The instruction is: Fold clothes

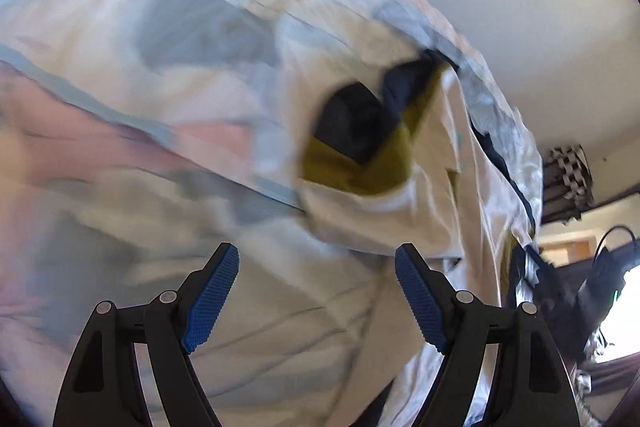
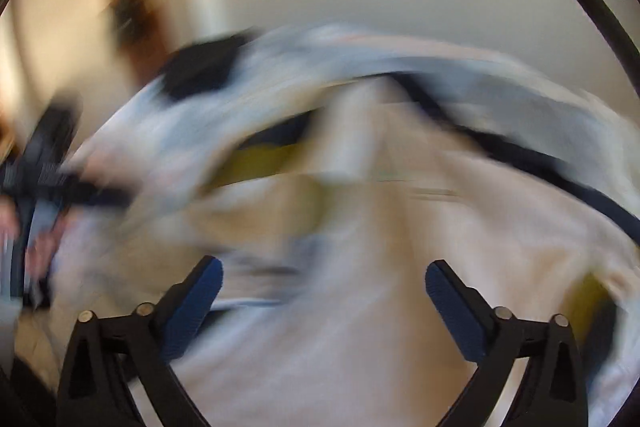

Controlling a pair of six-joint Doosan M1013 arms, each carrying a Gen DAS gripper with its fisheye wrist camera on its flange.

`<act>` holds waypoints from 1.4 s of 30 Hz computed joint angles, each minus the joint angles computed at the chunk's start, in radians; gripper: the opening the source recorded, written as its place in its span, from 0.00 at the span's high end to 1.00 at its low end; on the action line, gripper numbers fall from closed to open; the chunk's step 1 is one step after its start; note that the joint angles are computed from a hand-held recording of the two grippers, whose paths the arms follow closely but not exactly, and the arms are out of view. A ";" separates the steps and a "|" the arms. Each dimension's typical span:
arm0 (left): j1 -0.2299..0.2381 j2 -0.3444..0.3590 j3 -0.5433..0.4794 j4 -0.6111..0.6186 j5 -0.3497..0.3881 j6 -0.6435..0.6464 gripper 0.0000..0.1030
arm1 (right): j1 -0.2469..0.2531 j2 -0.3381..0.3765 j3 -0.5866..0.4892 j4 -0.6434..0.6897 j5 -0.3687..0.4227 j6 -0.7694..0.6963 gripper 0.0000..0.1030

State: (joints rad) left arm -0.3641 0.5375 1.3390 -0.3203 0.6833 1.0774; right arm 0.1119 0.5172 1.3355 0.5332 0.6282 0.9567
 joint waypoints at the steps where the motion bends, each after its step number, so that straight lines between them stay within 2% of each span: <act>1: -0.010 0.012 -0.011 0.001 0.006 0.009 0.22 | -0.037 0.003 -0.008 -0.044 -0.020 0.086 0.00; 3: -0.027 0.038 -0.040 0.001 0.038 0.019 0.22 | -0.103 0.014 -0.026 -0.138 -0.041 0.268 0.00; 5: -0.031 0.057 -0.061 -0.085 0.058 0.067 0.22 | -0.179 0.034 -0.049 -0.115 -0.023 0.385 0.00; 7: -0.030 0.075 -0.076 -0.223 0.048 0.146 0.22 | -0.237 0.054 -0.062 -0.006 -0.015 0.400 0.00; 8: -0.030 0.084 -0.086 -0.269 0.041 0.167 0.22 | -0.250 0.067 -0.074 0.019 -0.007 0.400 0.00; 9: -0.033 0.093 -0.099 -0.262 0.043 0.155 0.22 | -0.259 0.082 -0.092 0.025 0.014 0.408 0.00; 10: -0.038 0.108 -0.127 -0.207 0.074 0.091 0.22 | -0.268 0.098 -0.109 0.030 0.036 0.417 0.00; 12: -0.046 0.137 -0.180 -0.120 0.142 -0.027 0.22 | -0.279 0.124 -0.140 0.058 0.091 0.409 0.00; 13: -0.045 0.140 -0.185 -0.126 0.160 -0.075 0.22 | -0.280 0.136 -0.155 0.081 0.120 0.387 0.00; 15: -0.038 0.130 -0.160 -0.207 0.140 -0.080 0.22 | -0.276 0.146 -0.171 0.101 0.139 0.336 0.00; 18: -0.031 0.122 -0.134 -0.231 0.072 -0.116 0.22 | -0.265 0.142 -0.163 0.103 0.134 0.278 0.00; 20: -0.019 0.108 -0.087 -0.354 -0.038 -0.060 0.22 | -0.261 0.148 -0.175 0.103 0.159 0.289 0.00; 21: -0.013 0.107 -0.074 -0.413 -0.070 -0.042 0.22 | -0.260 0.149 -0.178 0.101 0.166 0.295 0.00; 24: -0.005 0.122 -0.074 -0.445 -0.084 -0.110 0.22 | -0.261 0.152 -0.190 0.090 0.170 0.314 0.00; 28: 0.001 0.135 -0.041 -0.692 -0.157 -0.032 0.22 | -0.265 0.162 -0.215 0.074 0.175 0.356 0.00; 29: -0.001 0.141 -0.048 -0.688 -0.150 -0.040 0.24 | -0.266 0.164 -0.219 0.074 0.178 0.362 0.00; 30: -0.004 0.145 -0.057 -0.631 -0.151 -0.085 0.26 | -0.266 0.165 -0.223 0.071 0.181 0.361 0.00; 31: -0.007 0.146 -0.068 -0.556 -0.151 -0.147 0.42 | -0.266 0.166 -0.226 0.065 0.184 0.358 0.00; 32: -0.007 0.149 -0.084 -0.455 -0.139 -0.235 0.77 | -0.265 0.167 -0.228 0.059 0.187 0.354 0.00; 34: -0.006 0.158 -0.119 -0.331 -0.095 -0.323 0.95 | -0.264 0.166 -0.229 0.054 0.189 0.348 0.00; 39: -0.011 0.173 -0.191 -0.178 -0.010 -0.388 0.97 | -0.261 0.162 -0.224 0.045 0.185 0.337 0.00; 42: -0.007 0.148 -0.191 -0.115 -0.042 -0.376 0.97 | -0.260 0.159 -0.220 0.041 0.184 0.328 0.00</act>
